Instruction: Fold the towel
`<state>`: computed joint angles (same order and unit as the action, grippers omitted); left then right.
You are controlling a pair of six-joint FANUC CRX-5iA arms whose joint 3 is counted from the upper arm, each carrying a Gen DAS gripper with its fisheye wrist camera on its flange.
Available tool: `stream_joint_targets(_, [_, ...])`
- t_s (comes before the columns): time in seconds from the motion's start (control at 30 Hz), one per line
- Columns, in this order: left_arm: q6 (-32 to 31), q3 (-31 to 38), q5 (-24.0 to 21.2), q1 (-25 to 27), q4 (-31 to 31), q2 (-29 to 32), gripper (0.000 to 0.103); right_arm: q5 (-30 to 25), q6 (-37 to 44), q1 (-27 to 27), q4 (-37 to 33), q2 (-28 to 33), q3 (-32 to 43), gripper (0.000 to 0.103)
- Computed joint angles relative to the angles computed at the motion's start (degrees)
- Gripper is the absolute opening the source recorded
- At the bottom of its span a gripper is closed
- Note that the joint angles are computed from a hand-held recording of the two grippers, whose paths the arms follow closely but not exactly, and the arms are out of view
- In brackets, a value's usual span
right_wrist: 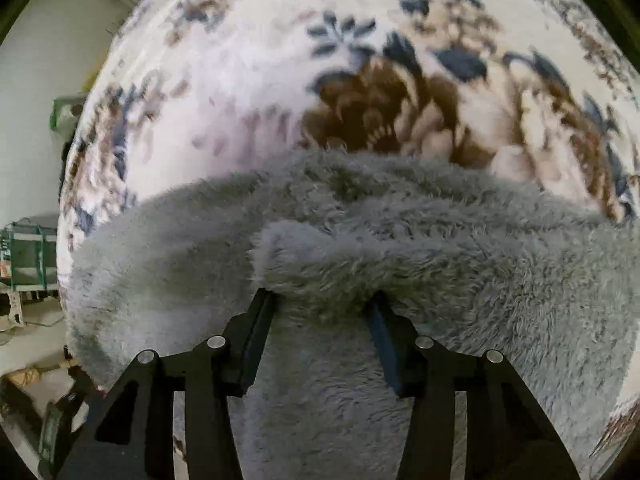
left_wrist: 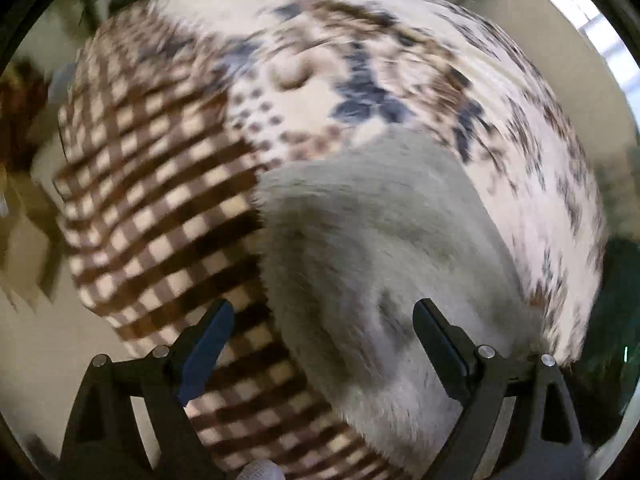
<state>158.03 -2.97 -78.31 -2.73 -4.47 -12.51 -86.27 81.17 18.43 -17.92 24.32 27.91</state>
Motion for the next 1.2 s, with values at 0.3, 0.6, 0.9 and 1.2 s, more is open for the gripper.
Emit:
stream_joint_targets(0.3, [6.6, -15.6, 15.2, 10.8, 8.4, -7.8, 0.088, -0.9, -4.1, -5.8, -0.2, -8.8, -7.3, 0.069])
stream_joint_targets(0.6, [3.5, 1.3, 7.5, -2.4, -9.5, -0.8, 0.012, 1.4, -3.9, -9.6, -0.2, -13.9, -16.8, 0.069])
stream_joint_targets(0.9, [3.5, 23.7, 0.7, -18.7, -23.1, 7.3, 0.01, 0.5, 4.0, -13.9, -3.0, -15.1, -16.4, 0.092])
stream_joint_targets(1.2, [-10.5, 50.8, 3.1, -31.3, -14.3, 28.4, 0.01, -3.9, 7.5, -25.5, -4.6, -13.8, -10.7, 0.1])
